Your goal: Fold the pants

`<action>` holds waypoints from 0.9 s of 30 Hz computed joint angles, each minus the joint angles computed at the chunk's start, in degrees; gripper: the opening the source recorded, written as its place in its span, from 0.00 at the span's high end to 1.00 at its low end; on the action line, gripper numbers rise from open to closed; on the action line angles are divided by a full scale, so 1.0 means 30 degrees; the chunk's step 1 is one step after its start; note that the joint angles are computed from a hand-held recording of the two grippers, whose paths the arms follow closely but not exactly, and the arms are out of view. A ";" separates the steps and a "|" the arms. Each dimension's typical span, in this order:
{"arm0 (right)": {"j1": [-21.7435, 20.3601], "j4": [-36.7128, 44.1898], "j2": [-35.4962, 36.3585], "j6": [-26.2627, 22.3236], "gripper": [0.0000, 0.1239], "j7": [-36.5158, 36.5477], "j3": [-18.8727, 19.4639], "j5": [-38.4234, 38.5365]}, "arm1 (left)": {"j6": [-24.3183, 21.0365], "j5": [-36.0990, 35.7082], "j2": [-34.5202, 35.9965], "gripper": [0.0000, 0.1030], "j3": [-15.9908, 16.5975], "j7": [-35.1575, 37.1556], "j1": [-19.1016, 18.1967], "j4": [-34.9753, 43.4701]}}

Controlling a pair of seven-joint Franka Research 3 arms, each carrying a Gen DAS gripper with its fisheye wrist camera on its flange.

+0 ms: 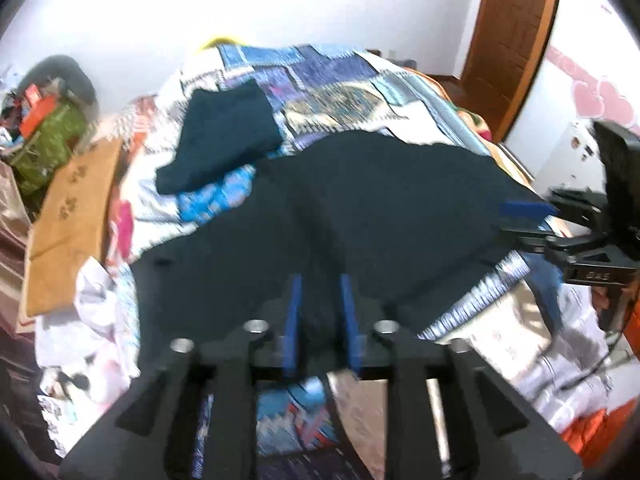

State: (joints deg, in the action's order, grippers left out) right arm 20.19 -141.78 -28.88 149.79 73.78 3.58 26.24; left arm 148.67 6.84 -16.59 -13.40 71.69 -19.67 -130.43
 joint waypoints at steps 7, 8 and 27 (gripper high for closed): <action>-0.4177 -0.1775 -0.1929 -0.0319 0.66 0.4365 0.0072 -0.2732 | -0.0610 0.0187 0.3790 0.45 -0.0137 -0.0363 0.0542 0.3114; -0.4882 -0.2041 -0.2225 -0.0468 0.66 0.5034 0.0059 -0.3197 | -0.0884 0.0092 0.4479 0.45 -0.0211 -0.0448 0.0556 0.3658; -0.7078 -0.4124 -0.2942 -0.0923 0.66 0.8573 -0.1681 -0.3230 | -0.3221 0.1480 0.7547 0.28 -0.1180 -0.0018 -0.0459 0.7136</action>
